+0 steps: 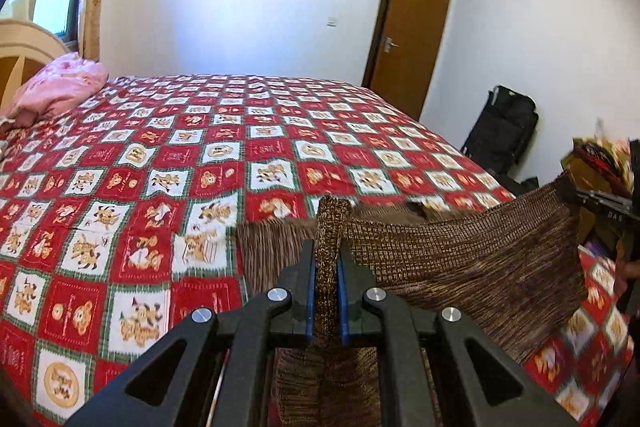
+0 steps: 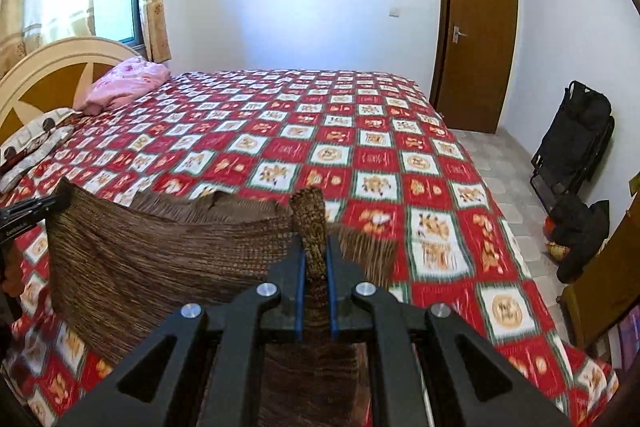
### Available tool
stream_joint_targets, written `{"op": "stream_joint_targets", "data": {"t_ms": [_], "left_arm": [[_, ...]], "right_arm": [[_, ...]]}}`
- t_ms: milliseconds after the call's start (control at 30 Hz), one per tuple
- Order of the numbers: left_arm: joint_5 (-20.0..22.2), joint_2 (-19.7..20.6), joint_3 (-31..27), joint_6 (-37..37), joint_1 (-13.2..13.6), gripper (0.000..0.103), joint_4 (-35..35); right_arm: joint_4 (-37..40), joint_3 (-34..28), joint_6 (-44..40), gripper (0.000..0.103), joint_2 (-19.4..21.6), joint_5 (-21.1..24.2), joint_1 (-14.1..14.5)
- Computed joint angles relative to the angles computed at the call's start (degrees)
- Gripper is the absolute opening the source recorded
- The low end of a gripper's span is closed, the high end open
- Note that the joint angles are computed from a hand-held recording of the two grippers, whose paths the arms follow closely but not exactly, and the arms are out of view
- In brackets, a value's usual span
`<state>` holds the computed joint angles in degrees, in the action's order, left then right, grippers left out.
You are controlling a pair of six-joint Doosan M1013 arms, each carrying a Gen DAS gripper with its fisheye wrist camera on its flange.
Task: Fold small clothes
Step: 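Lift the sweater side with both tools and fold it over the body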
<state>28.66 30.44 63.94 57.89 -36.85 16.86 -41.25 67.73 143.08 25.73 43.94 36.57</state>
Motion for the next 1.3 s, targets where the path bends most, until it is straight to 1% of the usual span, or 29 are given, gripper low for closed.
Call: {"op": "stream_joint_targets", "data": {"t_ms": [67,233,333,400,500,633,667,733,800,867,1000,1100,1133,1200,1233,1300], "left_arm": [[1.83,1.49,-2.43,-1.48,0.20,0.008,1.33],[6.39,5.26,-8.28,-3.79,0.72,0.008,2.98],[8.92,7.65,-11.90,-3.01,1.03,0.008,2.43],[10.72,9.52,-14.61,-2.42,1.29,0.008,1.27],[13.72,11.96,-17.87,-2.71,1.32,0.008,1.88],[16.60,14.30,-20.74,-3.47,1.45,0.008,1.94],[17.64,14.97,-21.71,-3.37,1.48,0.008,1.74],[19.82,16.46,-23.60,-3.46,1.43,0.008,1.73],[21.60,17.69,-25.13,-3.29,1.34,0.008,1.95],[22.83,18.41,-25.95,-3.37,1.33,0.008,1.93],[24.26,19.27,-26.96,-3.67,1.58,0.009,1.12],[25.50,19.95,-28.07,-2.87,1.80,0.010,-0.33],[25.52,19.94,-28.09,-2.78,1.86,0.010,-0.67],[25.54,19.82,-28.10,-2.47,2.03,0.010,-1.74],[25.82,19.62,-28.08,-2.15,2.23,0.011,-2.92],[27.44,18.87,-27.80,-2.45,2.57,0.012,-4.51]], "right_arm": [[-0.12,-1.83,-0.65,0.012,1.36,0.83,-0.69],[1.73,-5.63,-1.88,0.011,4.60,1.33,-2.48],[3.07,-7.46,-2.98,0.011,6.44,2.10,-3.16],[3.67,-8.05,-3.09,0.011,7.21,2.53,-3.47],[4.38,-8.74,-2.80,0.011,8.25,2.90,-4.12],[5.22,-10.03,-2.10,0.011,9.77,3.87,-5.00],[5.12,-10.61,-2.29,0.011,10.29,4.80,-5.08],[4.66,-12.33,-2.52,0.011,11.85,9.14,-5.04],[5.61,-12.70,-2.69,0.011,12.60,10.33,-5.30],[6.32,-12.55,-2.43,0.011,13.08,11.09,-5.64],[5.77,-12.59,-2.23,0.011,13.49,10.70,-5.74],[6.22,-13.55,-3.64,0.013,14.38,12.56,-5.68],[6.89,-14.02,-4.36,0.016,14.76,12.86,-5.87],[7.91,-14.48,-4.89,0.016,14.91,13.50,-6.07],[8.22,-14.60,-4.85,0.018,14.98,13.56,-6.17],[10.78,-13.54,-4.78,0.022,13.95,11.98,-6.75]]}}
